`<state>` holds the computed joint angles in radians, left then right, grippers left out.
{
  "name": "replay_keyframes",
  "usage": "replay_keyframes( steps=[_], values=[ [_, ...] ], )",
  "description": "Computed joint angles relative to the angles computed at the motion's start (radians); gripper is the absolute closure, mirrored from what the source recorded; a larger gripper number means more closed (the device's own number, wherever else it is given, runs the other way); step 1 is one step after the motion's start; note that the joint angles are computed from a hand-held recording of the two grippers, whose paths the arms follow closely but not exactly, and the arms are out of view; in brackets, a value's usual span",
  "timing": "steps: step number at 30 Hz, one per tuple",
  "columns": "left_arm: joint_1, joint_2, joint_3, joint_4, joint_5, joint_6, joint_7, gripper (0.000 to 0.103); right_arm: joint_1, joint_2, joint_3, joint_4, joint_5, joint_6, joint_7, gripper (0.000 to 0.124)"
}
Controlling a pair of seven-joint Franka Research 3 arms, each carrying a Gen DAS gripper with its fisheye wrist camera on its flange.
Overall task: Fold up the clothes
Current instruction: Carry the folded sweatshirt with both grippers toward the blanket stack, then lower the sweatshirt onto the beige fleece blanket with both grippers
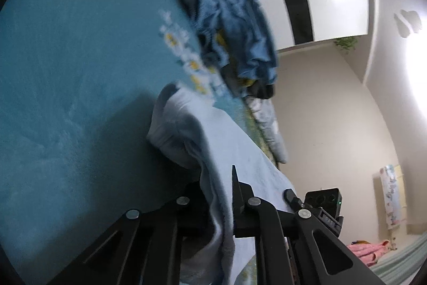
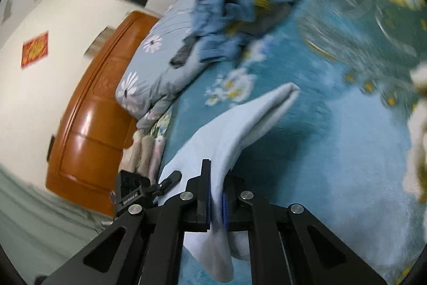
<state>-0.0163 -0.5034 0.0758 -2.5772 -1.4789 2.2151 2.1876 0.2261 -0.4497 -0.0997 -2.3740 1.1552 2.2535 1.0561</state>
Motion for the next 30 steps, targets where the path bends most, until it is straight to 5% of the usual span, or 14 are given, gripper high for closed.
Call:
replay_keyframes(
  steps=[6,12,21,27,30],
  values=[
    [0.088,-0.102,0.116,0.056,0.143,-0.11,-0.02,0.091,0.071,-0.016,0.057,0.104,0.006,0.023,0.018,0.118],
    [0.181,-0.077,0.256,0.267,0.354,-0.186,-0.031,0.091,0.193,0.161,0.136,0.33,0.078,0.086,0.014,0.118],
    [0.324,0.231,0.447,0.679,0.45,-0.379,-0.007,0.091,0.295,0.601,0.298,0.826,0.048,0.137,0.101,0.118],
    [0.448,0.444,0.498,0.862,0.414,-0.463,0.072,0.091,0.341,0.833,0.396,1.058,-0.059,0.181,0.148,0.118],
    [0.495,0.501,0.477,0.869,0.395,-0.462,0.111,0.091,0.358,0.887,0.426,1.077,-0.095,0.242,0.124,0.118]
  ],
)
